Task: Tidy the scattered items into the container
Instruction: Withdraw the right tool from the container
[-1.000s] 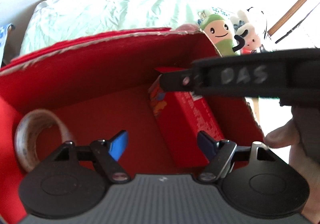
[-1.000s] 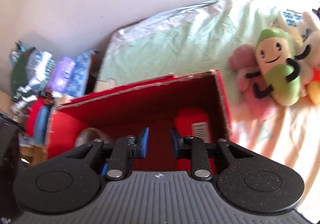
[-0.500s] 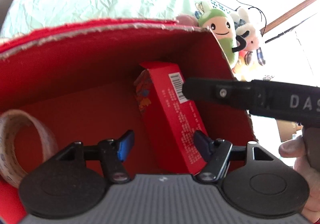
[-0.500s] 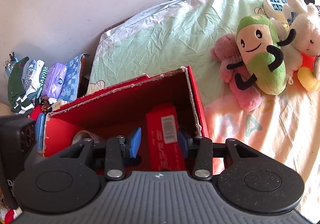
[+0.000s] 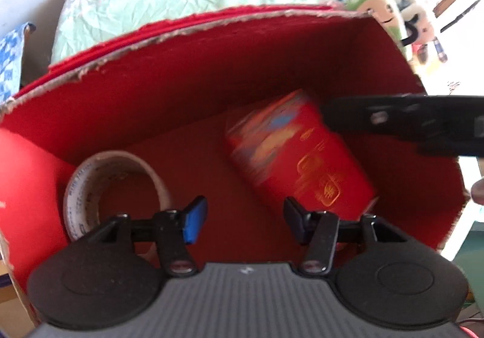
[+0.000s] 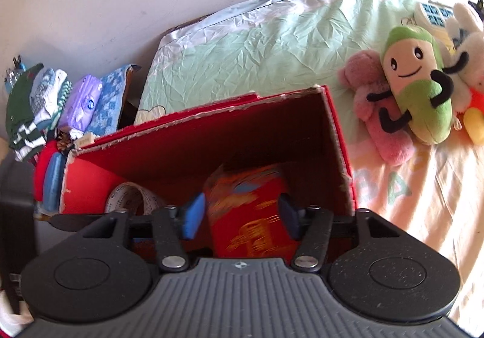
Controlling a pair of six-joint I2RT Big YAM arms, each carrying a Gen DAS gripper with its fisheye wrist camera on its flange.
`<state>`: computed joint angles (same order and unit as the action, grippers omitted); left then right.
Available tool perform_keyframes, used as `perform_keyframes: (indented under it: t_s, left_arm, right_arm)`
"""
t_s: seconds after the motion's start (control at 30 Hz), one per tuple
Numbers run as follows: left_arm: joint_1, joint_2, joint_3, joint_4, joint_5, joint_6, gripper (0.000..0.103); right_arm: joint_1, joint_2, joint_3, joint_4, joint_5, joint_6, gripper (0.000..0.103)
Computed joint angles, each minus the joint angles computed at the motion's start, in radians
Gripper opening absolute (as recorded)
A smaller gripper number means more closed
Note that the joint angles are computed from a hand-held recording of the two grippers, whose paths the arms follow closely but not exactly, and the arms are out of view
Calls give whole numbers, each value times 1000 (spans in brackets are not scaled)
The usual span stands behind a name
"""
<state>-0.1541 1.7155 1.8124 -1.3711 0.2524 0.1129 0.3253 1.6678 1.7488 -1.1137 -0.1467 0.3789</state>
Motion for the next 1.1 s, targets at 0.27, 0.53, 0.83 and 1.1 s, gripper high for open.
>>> perform_keyframes:
  t_s: [0.27,0.53,0.83,1.1]
  left_arm:
    - [-8,55,63,-75,27,-7,66]
    - [-53,142,181,-152,33,15,80]
    - [-90,231,310,-224,121,26,81]
    - [-80,190,276,-207,98,35,85]
  right_arm:
    - [-8,-12,-26,45,-32,40,48]
    - [-28,-45,-58,89,-33,35,39]
    - [-82,-84,-112,126,-55,94,26]
    - [-74,-85,-117,118,-66,91,25]
